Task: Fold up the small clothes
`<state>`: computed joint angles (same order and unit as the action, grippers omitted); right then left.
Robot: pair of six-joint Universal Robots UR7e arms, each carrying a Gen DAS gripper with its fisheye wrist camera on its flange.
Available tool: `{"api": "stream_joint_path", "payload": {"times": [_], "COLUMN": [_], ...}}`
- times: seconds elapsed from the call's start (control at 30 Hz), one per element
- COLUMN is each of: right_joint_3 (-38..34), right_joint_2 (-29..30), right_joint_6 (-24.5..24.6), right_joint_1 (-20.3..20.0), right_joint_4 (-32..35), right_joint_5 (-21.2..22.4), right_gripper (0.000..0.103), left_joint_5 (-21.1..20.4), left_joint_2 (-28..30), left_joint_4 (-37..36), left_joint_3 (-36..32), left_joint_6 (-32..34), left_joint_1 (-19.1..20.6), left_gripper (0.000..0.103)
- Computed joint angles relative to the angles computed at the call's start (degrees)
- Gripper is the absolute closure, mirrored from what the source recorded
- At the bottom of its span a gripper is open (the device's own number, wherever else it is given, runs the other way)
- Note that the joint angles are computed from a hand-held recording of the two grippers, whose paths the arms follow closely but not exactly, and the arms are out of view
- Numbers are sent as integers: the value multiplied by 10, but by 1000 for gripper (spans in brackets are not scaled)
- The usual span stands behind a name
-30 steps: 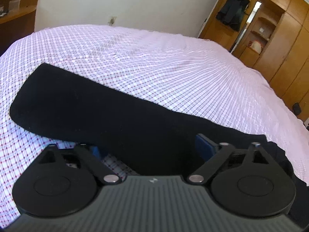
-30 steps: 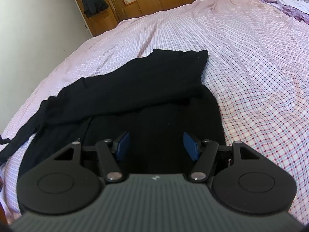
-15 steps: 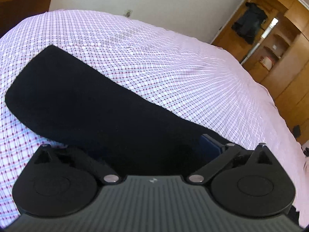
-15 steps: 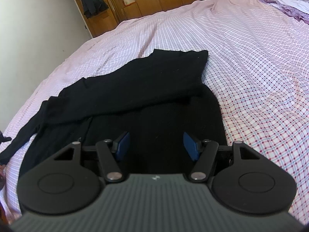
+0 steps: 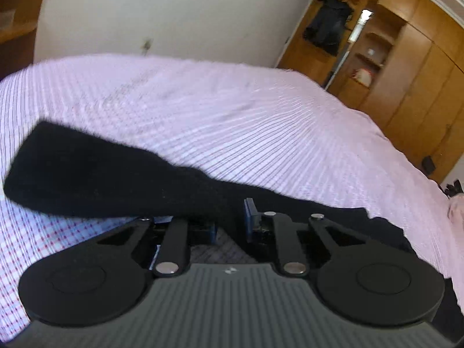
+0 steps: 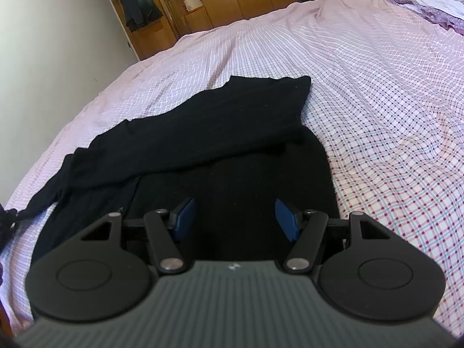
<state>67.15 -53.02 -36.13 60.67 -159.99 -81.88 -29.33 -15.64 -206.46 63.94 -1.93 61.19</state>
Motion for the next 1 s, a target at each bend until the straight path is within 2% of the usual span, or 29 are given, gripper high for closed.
{"api": "stream_joint_path", "payload": {"times": [0.2, 0.47, 0.57, 0.7, 0.77, 0.83, 0.9, 1.0], "right_joint_3": [2, 9, 12, 14, 15, 14, 16, 16], "right_joint_2": [-2, -8, -11, -15, -16, -16, -17, -18], "right_joint_6": [1, -4, -2, 2, 4, 7, 9, 12], "right_joint_1": [0, -2, -3, -5, -6, -5, -6, -8], "right_joint_4": [-1, 2, 1, 2, 2, 0, -5, -7], "right_joint_5": [2, 11, 13, 18, 18, 13, 12, 12], "right_gripper": [40, 40, 40, 40, 40, 40, 40, 40], "left_joint_5": [-20, -60, -71, -74, -71, -64, -46, -14], "left_joint_2": [8, 23, 28, 27, 23, 16, 15, 14], "left_joint_4": [-45, -50, -11, 52, 81, 103, 96, 93], "left_joint_3": [-14, -49, -65, -65, -56, -36, -24, -14], "left_joint_6": [95, 178, 170, 104, 58, 5, -21, -53], "left_joint_1": [-23, -55, -65, -72, -71, -69, -65, -62], "left_gripper": [83, 83, 83, 81, 71, 25, 7, 4]}}
